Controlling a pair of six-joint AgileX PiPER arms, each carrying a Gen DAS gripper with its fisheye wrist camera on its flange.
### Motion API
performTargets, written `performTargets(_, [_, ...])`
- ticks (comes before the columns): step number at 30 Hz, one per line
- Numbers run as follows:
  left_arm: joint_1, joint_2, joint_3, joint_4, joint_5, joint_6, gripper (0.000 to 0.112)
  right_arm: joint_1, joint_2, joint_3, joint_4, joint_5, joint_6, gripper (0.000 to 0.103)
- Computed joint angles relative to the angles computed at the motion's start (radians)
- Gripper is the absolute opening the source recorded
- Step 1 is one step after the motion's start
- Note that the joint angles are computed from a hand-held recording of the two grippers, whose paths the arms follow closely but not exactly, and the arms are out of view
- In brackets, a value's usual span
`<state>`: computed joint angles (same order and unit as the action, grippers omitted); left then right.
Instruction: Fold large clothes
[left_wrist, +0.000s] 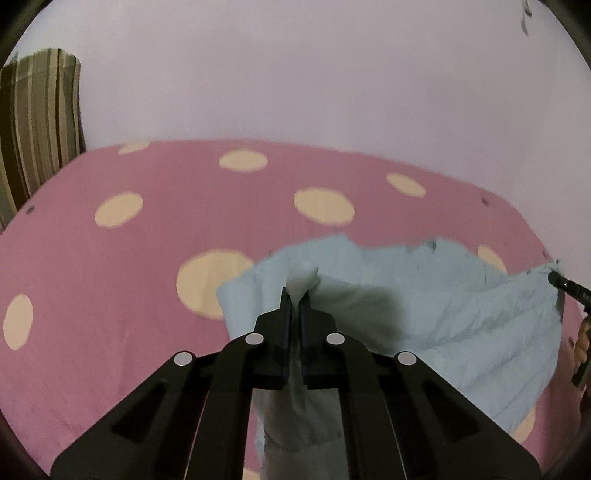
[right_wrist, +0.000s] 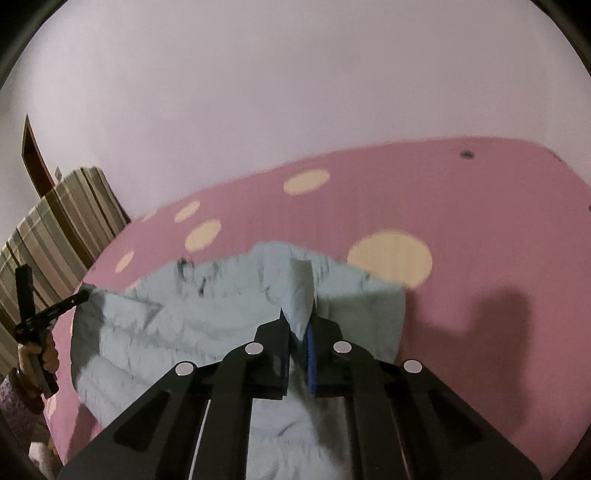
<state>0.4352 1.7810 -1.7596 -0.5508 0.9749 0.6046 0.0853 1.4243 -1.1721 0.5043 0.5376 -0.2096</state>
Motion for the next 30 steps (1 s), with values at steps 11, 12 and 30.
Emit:
performTargets(11, [-0.195, 0.426, -0.665, 0.403, 0.107, -0.424, 0.003, 0.048, 0.384, -0.486, -0.299, 0.080, 0.307, 0.006])
performTargets(12, [-0.205, 0.463, -0.706, 0.431, 0.123, -0.440, 0.003, 0.054, 0.429, -0.524, -0.325, 0.095, 0.327, 0.006])
performTargets(30, [-0.249, 0.591, -0.583, 0.584, -0.012, -0.562, 0.003, 0.088, 0.605, -0.499, -0.509, 0.061, 0.492, 0.006])
